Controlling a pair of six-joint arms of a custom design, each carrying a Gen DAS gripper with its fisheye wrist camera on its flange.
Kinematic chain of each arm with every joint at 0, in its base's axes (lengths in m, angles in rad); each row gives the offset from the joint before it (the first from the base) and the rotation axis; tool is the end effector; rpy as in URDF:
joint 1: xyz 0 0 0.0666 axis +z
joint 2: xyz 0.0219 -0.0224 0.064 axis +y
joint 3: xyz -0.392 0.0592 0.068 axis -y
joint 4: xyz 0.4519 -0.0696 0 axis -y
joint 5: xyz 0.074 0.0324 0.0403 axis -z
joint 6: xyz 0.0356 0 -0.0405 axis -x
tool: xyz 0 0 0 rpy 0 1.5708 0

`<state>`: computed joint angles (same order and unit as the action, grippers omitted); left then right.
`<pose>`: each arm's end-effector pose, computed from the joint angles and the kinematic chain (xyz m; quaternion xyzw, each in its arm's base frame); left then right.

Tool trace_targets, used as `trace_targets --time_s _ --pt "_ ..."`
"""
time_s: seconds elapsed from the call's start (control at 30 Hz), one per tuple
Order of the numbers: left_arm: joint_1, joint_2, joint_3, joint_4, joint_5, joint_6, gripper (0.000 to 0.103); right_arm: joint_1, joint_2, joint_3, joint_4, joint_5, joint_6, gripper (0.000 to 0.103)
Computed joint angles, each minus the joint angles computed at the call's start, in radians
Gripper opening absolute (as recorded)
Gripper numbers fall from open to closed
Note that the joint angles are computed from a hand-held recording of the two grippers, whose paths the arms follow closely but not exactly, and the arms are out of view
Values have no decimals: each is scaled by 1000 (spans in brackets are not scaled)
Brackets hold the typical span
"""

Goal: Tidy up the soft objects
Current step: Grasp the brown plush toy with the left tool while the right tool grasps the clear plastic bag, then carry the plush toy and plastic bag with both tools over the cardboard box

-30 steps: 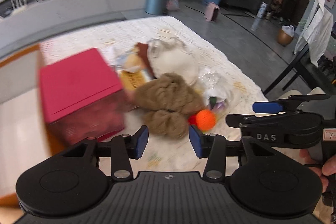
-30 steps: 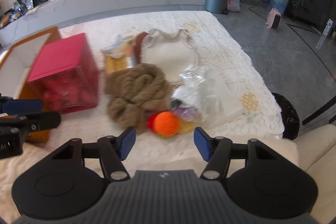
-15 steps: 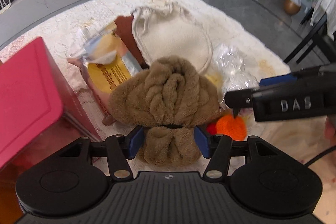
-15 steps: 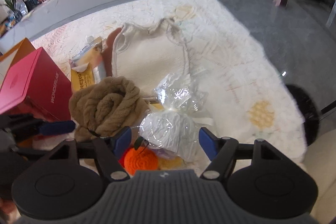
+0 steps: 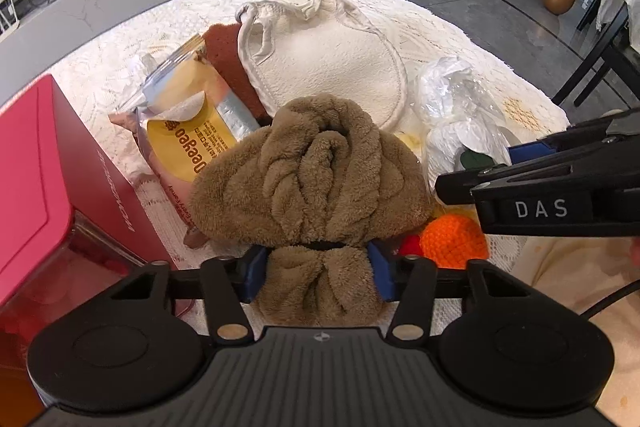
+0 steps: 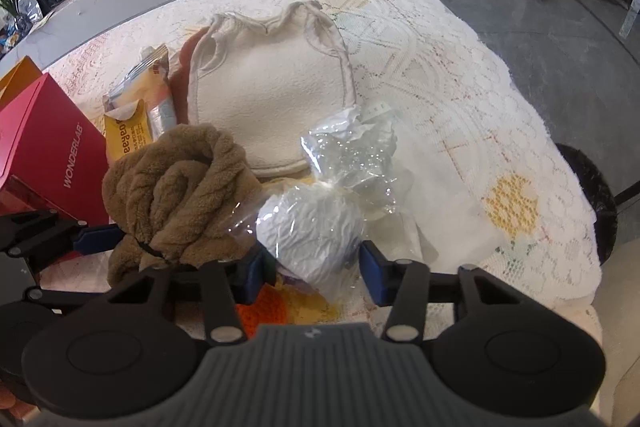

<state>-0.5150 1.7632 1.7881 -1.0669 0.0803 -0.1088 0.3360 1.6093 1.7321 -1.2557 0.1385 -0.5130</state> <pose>0.5819 -0.3330 0.4190 0.3059 0.9147 -0.0906 0.2479 0.5678 0.1927 0.4760 0.1010 0.9686 0.0277 0.2253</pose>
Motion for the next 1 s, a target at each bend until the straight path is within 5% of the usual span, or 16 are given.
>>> trace_targets --time_s 0.17,0.63,1.0 --pt "0 -39 -33 38 5 -6 42 21 -11 13 -12 47 32 37" --pt "41 -252 -153 161 63 55 31 106 -64 102 -55 173 64 35" --pt "121 -386 -242 201 53 50 21 210 -15 239 -61 176 111 35"
